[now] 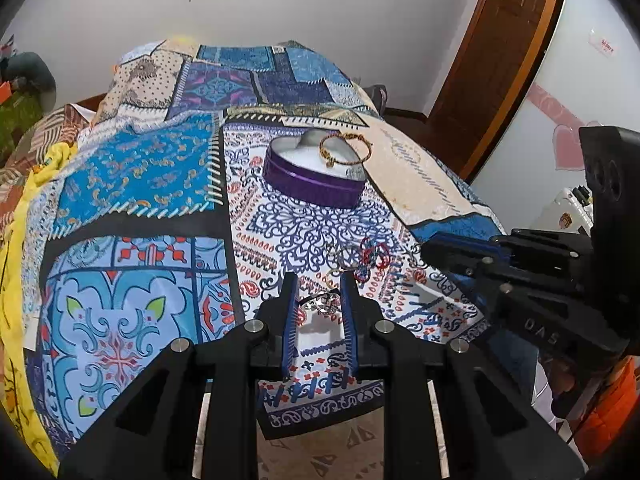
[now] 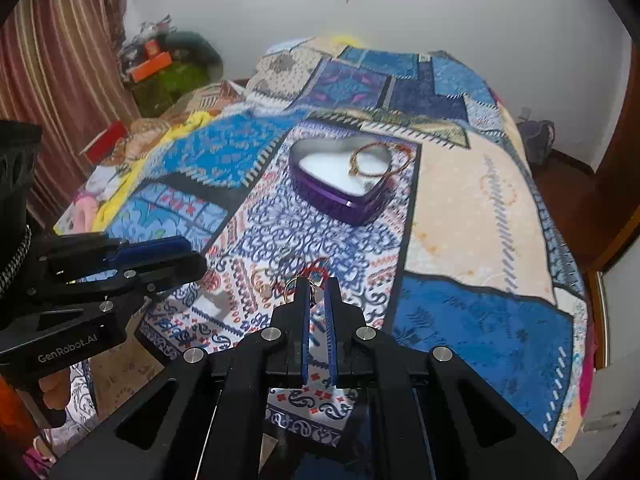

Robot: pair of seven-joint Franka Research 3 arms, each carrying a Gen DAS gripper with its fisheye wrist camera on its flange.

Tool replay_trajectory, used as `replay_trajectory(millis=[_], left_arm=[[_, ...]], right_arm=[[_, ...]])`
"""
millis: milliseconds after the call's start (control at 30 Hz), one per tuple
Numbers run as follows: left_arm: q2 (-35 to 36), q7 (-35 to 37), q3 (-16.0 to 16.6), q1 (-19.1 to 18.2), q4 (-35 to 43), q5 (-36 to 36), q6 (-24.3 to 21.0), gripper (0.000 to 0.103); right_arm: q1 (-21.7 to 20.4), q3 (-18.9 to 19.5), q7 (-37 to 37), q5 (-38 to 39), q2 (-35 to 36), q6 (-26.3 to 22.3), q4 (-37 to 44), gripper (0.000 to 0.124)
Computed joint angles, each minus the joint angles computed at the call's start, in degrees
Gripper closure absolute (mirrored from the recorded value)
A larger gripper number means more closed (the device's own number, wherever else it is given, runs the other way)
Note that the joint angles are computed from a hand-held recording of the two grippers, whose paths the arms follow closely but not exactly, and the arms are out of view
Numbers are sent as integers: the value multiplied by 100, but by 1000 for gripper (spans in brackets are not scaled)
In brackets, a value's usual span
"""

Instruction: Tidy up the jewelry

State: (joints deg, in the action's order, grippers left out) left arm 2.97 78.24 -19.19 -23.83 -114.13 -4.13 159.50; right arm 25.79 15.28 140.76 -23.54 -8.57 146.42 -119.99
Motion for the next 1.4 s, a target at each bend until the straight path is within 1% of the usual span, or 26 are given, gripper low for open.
replay_trajectory(millis=[200,367,833,1067,1233,1400], left_arm=[[-25,-143,29,-11,104,291,82,83],[109,-249,51,4,371,569,118,83],[787,-323,85,36,1362,1251,119,83],[1227,-378,133,-5,1954,1516,70,83],[1576,-320,128,-39,2410,1575,-28,83],[1900,-100,-1,35,2772,1329,-216,83]], right_arm=[[-100,22,229,-285,-64,52,92,118],[-176,22,371,-561,-29,91,225,118],[-266,-170,539,-975,250,256,574,118],[-223,-318,349,-950,472,311,757,118],[-171,-438,140,-766,633,389,844,118],[-95,-537,-260,-415,824,399,966,118]])
